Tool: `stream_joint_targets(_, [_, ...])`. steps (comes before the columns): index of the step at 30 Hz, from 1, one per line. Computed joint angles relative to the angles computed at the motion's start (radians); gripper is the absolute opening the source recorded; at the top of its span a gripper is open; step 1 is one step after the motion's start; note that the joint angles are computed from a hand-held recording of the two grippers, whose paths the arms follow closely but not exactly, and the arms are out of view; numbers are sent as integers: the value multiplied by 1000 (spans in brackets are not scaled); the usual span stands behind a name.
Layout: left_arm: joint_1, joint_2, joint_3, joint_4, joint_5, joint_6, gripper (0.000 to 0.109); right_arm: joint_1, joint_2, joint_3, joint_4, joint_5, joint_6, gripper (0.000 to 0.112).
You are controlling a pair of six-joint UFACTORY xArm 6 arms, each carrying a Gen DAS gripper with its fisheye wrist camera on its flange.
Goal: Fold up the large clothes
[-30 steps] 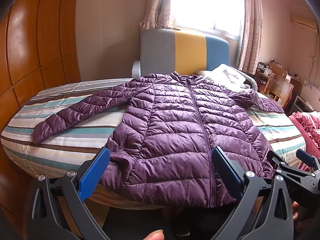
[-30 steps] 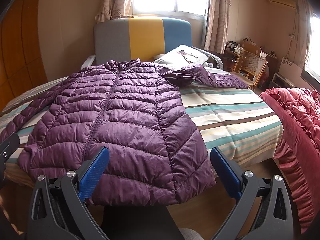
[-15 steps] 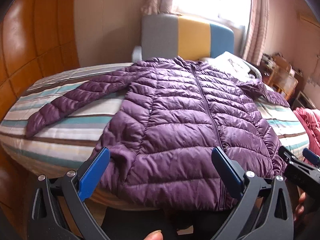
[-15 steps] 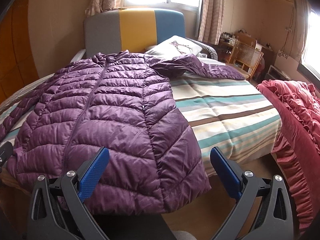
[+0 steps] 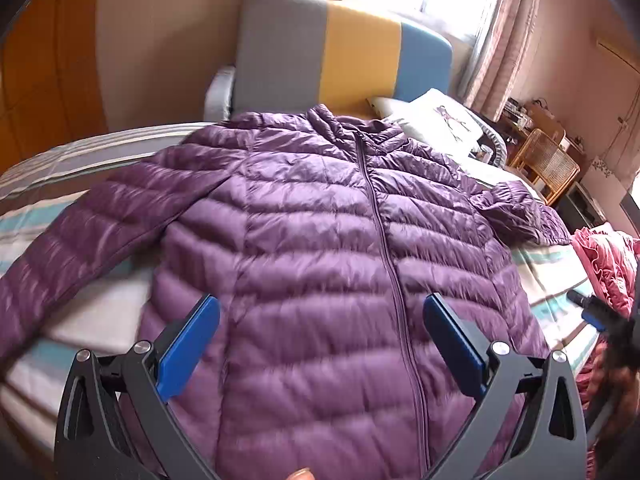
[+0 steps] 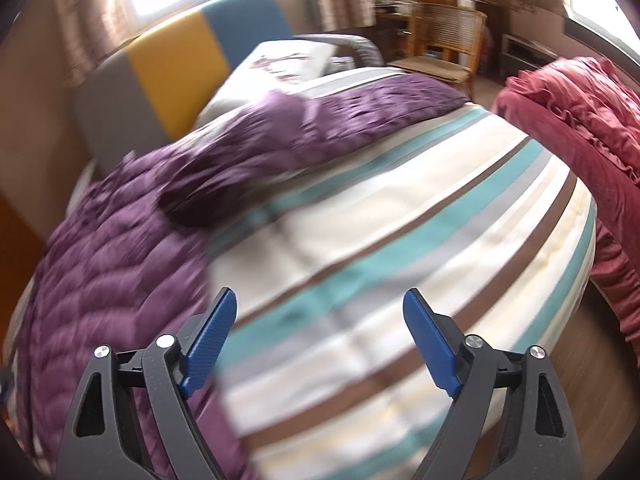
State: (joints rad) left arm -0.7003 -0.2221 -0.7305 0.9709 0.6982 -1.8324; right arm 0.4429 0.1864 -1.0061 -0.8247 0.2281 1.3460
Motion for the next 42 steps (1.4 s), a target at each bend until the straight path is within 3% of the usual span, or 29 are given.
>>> stream_joint_targets(5, [114,147,-105,-22,-51,106,101,-107,201,-224,211,42,-150,75])
stream_joint_targets(9, [182,254,-192,-67,-88,196,101,-163,323,-391,286,90,-182,72])
stream_joint_targets(17, [262,376,-285,-115,-156,256,101,-215,546,-713,406,192,-260,66])
stream_joint_targets(21, [287,411,-303,-117,-181,256,101,-225,625,-830,398,238,-243,53])
stream_joint_targets(26, [297,454,-335,-121,-189,266,101,-216,674,-927,430,264,-347,9])
stream_joint_targets(34, [288,481,-354,-82,-172,247,101,-172,627,-921,376,170,-417,6])
stream_joint_targets(38, [291,469,-340,-76,-189,237,101,-110,610,-942,427,118,-546,3])
stream_joint_targets(42, [296,451,-317,-69,-210,228,101,-42,624,-1001,464,128,-639,3])
